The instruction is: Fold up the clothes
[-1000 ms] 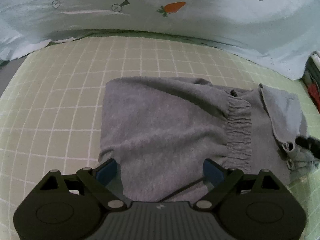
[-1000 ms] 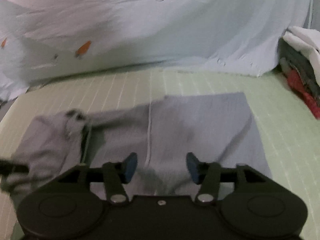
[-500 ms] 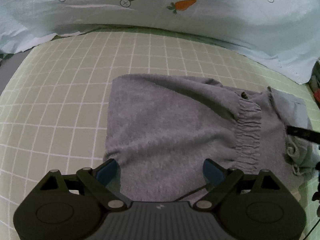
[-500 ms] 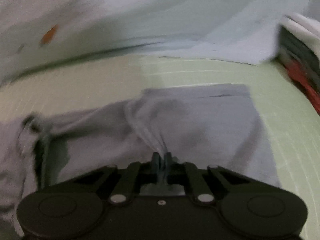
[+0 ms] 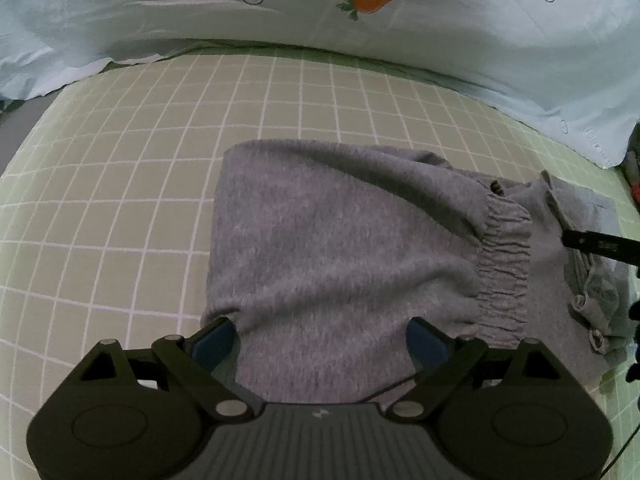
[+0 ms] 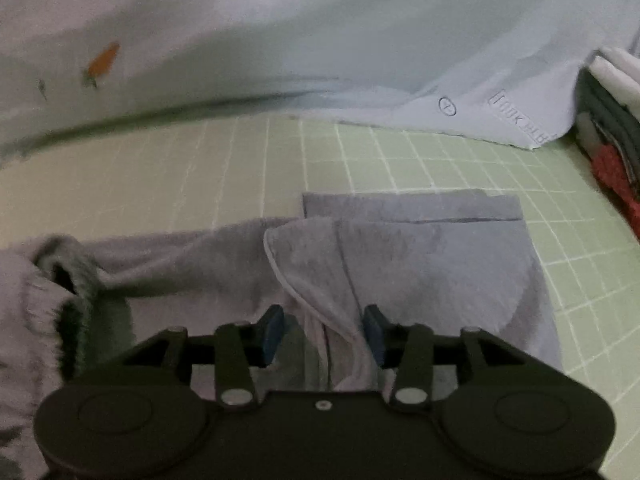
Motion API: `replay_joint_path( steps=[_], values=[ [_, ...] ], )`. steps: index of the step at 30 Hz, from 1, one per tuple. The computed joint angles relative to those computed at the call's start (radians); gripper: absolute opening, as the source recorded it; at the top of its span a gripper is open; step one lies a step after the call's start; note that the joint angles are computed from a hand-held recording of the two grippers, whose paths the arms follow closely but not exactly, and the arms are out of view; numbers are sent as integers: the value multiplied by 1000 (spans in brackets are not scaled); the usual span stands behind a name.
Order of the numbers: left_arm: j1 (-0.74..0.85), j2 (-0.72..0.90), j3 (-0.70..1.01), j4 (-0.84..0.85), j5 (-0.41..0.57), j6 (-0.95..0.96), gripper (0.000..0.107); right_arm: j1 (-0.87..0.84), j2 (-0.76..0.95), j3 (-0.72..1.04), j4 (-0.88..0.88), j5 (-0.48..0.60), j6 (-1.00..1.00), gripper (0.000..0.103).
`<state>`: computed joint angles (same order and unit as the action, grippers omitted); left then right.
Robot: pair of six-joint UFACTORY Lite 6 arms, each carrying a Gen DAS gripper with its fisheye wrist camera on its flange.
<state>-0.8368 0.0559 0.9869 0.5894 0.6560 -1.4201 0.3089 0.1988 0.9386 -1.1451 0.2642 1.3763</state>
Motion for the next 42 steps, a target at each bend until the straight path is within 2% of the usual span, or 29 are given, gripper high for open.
replay_joint_path(
  steps=[2,3,5,9,12,15,18,19,20,22,24,28,30,32,33,34,35,36,37,40,42],
  values=[
    [-1,1,1,-1,2,2,93,3,4,-1,-75,9,85,30],
    [-1,-1,0,-2,2,2,94,1,3,-2,-94,12,111,7],
    [1,-5,-5,-2,0,3,94,-28,-29,-23,-114,-18,156,5],
    [3,-5,-6,-3,-4,6,94,-60,-207,-133,-198,-47,249,5],
    [7,-1,-5,-2,-8,4,94,-57,-342,-183,-17,-69,68,5],
    [10,4,-3,-3,-12,3,94,-32,-391,-188,239,-113,-183,5],
    [8,4,-1,-6,-8,3,94,30,-308,-158,219,-149,-156,6],
    [6,2,-1,-4,-4,0,94,53,-256,-134,188,-136,-112,9],
    [3,-2,-2,-1,0,-3,94,78,-207,-108,194,-109,-109,20],
    [-3,-16,-12,8,10,-16,94,135,-135,-69,195,-19,-113,37],
    [-10,-31,-22,17,21,-28,94,194,-171,-117,72,41,3,46],
    [5,-44,-43,10,12,-31,94,295,-268,-224,38,160,54,71],
    [11,-43,-44,7,8,-26,94,306,-290,-273,51,199,51,73],
    [7,-41,-37,9,11,-20,94,289,-324,-318,57,196,69,73],
    [4,-43,-36,10,14,-20,94,269,-343,-336,62,173,70,71],
    [0,-45,-36,11,16,-22,94,239,-360,-348,85,135,41,63],
    [-4,-47,-36,11,18,-23,94,207,-375,-358,116,96,3,40],
    [-8,-49,-36,12,21,-24,94,184,-392,-367,155,75,-38,29],
    [-12,-51,-36,13,23,-25,94,175,-413,-373,194,79,-71,9],
    [-25,-63,-39,25,35,-45,94,126,-562,-406,425,73,-248,8],
    [-32,-71,-40,33,45,-55,94,143,-669,-419,534,114,-359,8]
  ],
)
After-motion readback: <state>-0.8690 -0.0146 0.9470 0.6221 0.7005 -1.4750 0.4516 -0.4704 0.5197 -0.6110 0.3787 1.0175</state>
